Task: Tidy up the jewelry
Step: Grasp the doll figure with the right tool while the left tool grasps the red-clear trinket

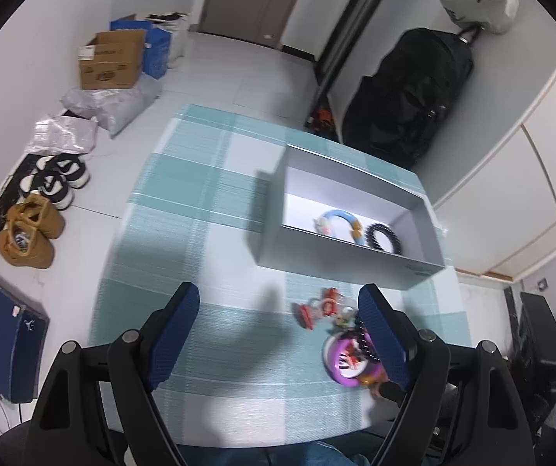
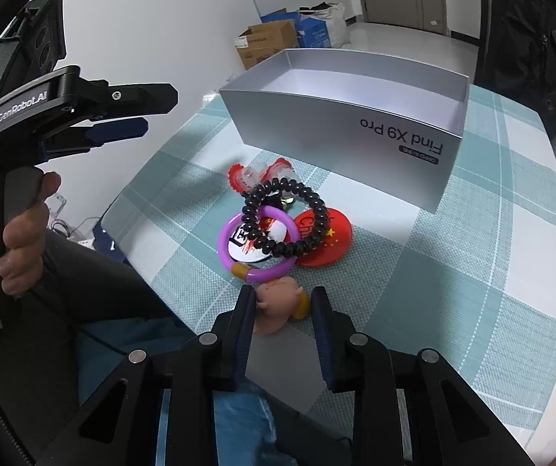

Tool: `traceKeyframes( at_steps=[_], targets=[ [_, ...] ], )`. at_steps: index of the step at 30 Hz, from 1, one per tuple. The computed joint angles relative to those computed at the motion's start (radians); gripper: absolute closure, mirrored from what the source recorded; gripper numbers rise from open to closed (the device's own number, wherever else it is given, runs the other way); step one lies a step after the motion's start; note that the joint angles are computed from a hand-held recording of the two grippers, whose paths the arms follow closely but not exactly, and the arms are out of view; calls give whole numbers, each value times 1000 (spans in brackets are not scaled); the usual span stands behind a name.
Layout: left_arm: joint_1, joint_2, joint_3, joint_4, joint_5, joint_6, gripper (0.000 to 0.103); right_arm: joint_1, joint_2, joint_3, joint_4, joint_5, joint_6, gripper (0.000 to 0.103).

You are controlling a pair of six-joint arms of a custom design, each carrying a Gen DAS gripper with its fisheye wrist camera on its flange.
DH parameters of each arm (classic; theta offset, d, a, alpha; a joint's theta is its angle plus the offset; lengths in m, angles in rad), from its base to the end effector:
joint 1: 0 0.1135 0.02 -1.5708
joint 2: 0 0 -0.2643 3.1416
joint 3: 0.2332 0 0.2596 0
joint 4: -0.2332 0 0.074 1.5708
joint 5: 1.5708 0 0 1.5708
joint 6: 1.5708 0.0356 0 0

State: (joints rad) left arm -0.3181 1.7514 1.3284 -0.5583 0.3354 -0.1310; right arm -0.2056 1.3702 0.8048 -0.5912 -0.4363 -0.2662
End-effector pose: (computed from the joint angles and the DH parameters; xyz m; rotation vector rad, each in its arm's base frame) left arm 0.3594 -0.1307 0.2351 0.3726 2.5535 -0.5996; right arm 0.2532 -0.0374 0.1906 -0.2004 2.6036 0.4341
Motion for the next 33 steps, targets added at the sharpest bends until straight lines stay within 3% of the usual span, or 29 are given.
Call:
traceKeyframes(
  at_steps=[6, 10, 23, 27, 29, 32, 33],
  targets=[
    [-19, 35, 26, -25, -1, 22, 22, -55, -27, 9, -34, -46, -25, 76],
    [-49, 80, 62, -81, -70, 54, 23, -113, -32, 30, -62, -89, -46, 76],
    [-80, 155, 117, -136, -58, 76, 23, -205, 5, 84, -87, -184, -49, 76],
    [-73, 182, 141, -159, -41, 79, 50, -209, 17, 87, -87, -188, -44, 75],
    [-71, 177, 130, -141, -33, 75, 51, -204, 17, 86, -85, -189, -40, 75],
    [-62, 183, 131, -141, 4, 81, 63, -210, 20, 93, -92, -197, -47, 75],
    [-57, 186, 133, -144, 28, 85, 72, -209, 20, 93, -90, -200, -45, 75]
  ],
)
